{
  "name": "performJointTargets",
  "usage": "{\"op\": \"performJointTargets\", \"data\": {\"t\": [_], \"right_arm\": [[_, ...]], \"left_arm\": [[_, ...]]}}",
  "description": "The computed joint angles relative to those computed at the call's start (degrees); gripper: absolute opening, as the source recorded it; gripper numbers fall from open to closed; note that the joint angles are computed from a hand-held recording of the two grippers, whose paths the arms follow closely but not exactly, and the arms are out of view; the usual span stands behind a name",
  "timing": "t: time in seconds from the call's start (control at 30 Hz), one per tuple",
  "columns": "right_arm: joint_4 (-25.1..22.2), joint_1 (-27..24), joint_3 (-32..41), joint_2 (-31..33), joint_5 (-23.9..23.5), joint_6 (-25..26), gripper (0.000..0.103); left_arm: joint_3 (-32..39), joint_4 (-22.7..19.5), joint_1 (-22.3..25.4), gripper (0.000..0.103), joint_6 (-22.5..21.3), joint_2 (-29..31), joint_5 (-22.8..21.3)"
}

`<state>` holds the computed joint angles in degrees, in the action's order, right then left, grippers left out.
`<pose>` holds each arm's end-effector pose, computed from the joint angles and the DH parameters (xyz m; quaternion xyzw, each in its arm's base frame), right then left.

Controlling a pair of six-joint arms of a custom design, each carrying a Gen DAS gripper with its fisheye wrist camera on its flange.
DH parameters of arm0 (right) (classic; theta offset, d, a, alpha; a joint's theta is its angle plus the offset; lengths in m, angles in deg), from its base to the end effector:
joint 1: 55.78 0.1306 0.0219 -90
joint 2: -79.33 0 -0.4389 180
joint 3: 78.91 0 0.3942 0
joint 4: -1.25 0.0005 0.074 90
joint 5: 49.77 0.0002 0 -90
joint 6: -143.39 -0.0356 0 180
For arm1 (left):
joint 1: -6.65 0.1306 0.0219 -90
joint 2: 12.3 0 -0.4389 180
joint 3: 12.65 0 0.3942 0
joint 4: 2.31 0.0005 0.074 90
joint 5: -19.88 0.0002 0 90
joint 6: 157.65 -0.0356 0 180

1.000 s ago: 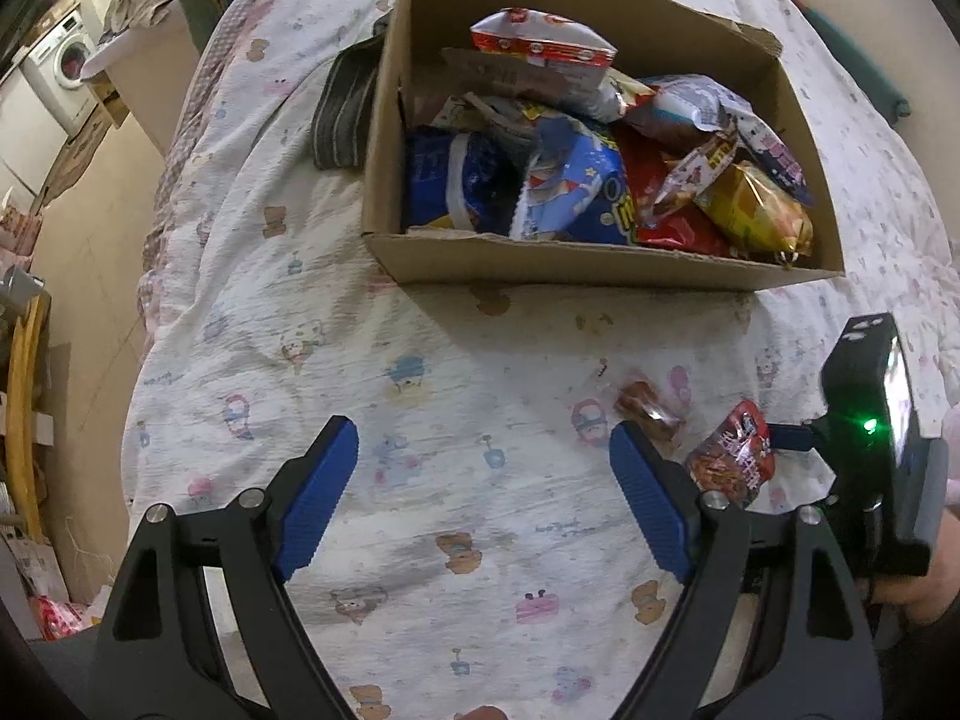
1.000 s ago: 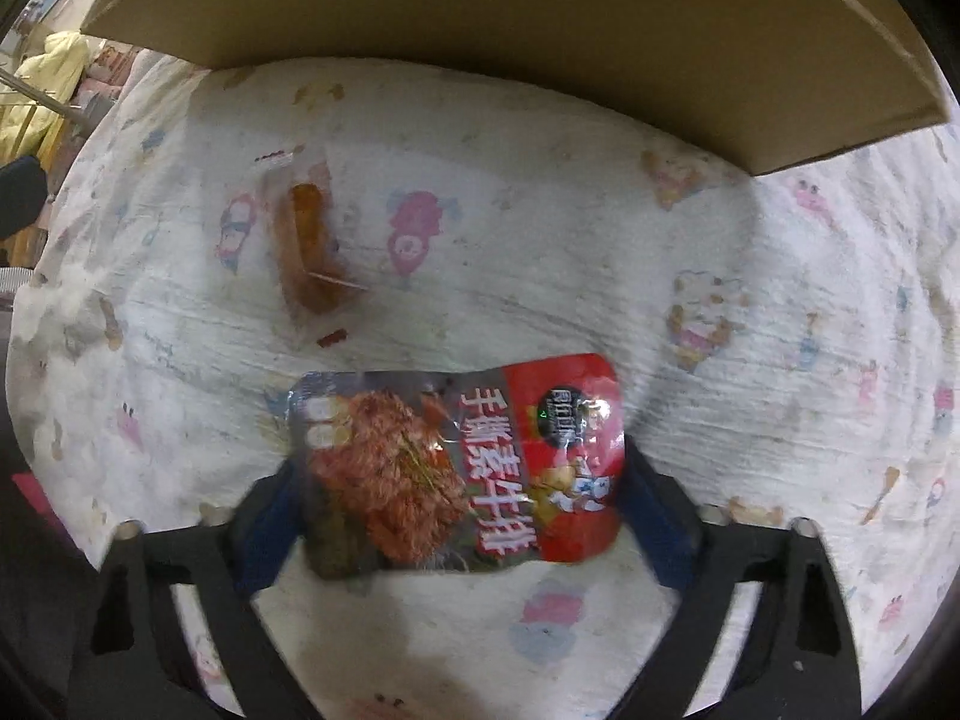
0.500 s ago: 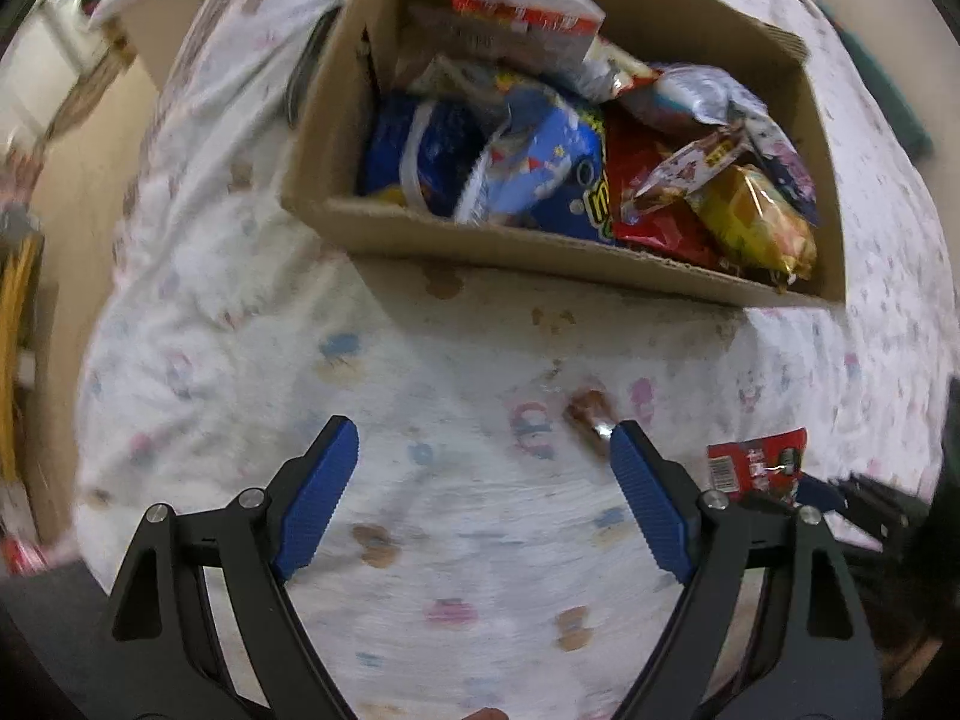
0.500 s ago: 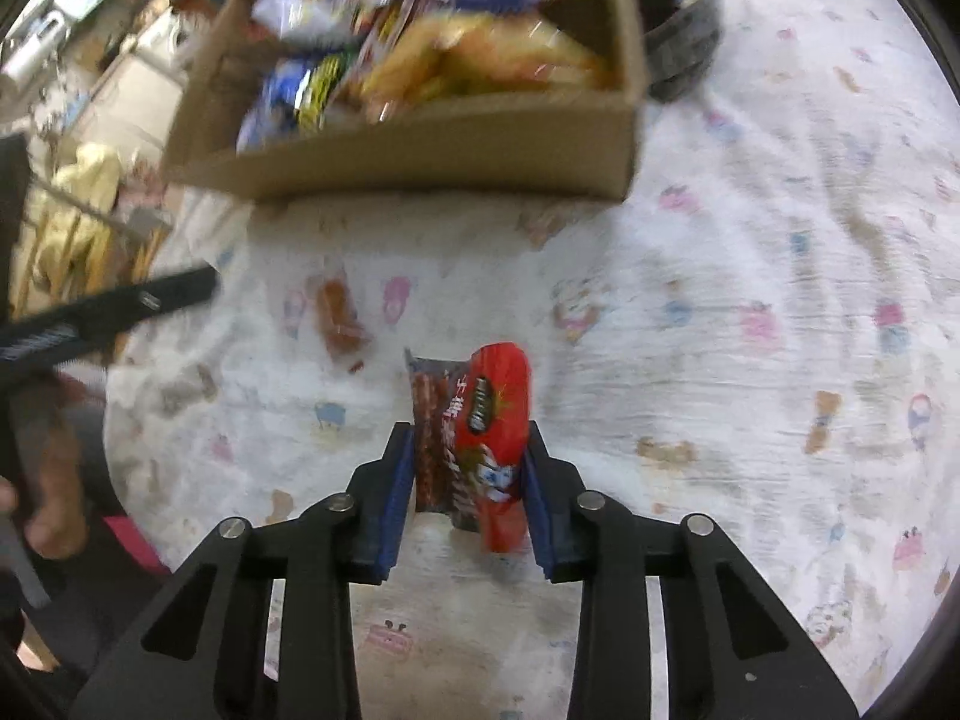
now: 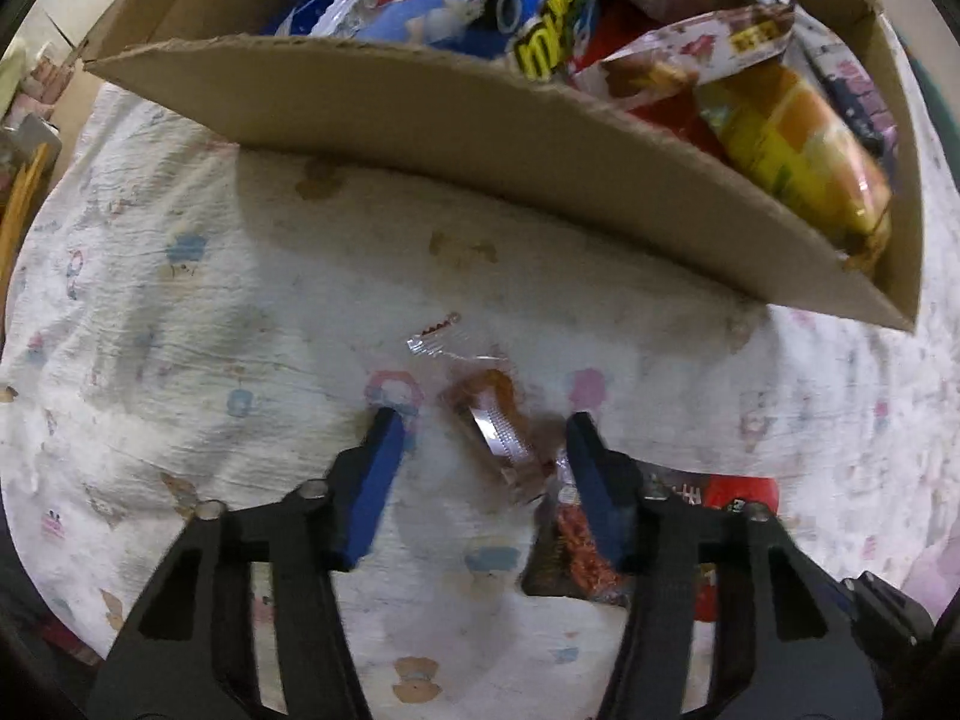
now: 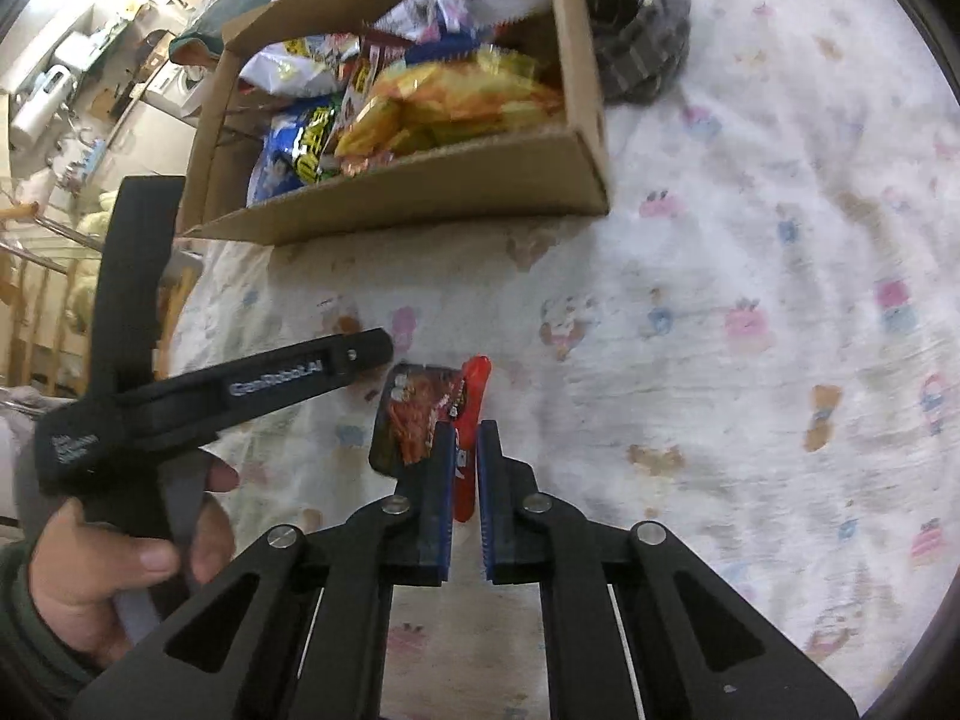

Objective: Organize snacks
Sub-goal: 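Grasp the red jerky pack with the right gripper while the left gripper grasps the clear snack bag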

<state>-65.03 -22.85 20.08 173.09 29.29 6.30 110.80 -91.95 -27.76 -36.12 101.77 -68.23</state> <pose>0.4127 0.2748 0.5091 0.0952 0.9594 0.2307 0.1312 0.5008 -0.3451 0.4875 0.0264 0.9959 -0.0600 0.0623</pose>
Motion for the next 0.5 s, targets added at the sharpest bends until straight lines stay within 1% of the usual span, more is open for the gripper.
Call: {"op": "performJointTargets", "data": {"t": [0.03,0.07,0.13,0.23,0.33,0.43,0.5], "right_arm": [[1.17,-0.30,-0.78,-0.01,-1.68,-1.29,0.008],[1.60,-0.41,-1.07,0.23,-2.93,-1.94,0.009],[2.63,-0.71,-1.66,1.00,-5.80,-3.69,0.012],[4.13,-0.73,-1.85,2.11,-8.58,-4.54,0.012],[2.86,-0.54,-1.06,3.36,-8.48,-4.71,0.013],[1.10,-0.39,-0.43,4.52,-8.91,-4.45,0.013],[0.70,-0.28,-0.03,4.92,-8.94,-4.30,0.013]], "left_arm": [[-0.22,0.03,0.10,0.029,-0.29,-0.15,-0.35],[-0.47,0.03,0.29,0.018,-0.68,-0.34,-0.61],[-1.27,0.52,1.06,0.016,-2.83,-0.94,0.19],[-2.26,0.41,1.91,0.016,-6.09,-1.77,-0.04],[-3.75,0.49,3.09,0.016,-8.62,-3.08,1.01],[-4.37,0.99,4.43,0.015,-11.30,-4.70,0.18],[-3.58,0.36,5.33,0.015,-13.30,-5.17,-0.12]]}}
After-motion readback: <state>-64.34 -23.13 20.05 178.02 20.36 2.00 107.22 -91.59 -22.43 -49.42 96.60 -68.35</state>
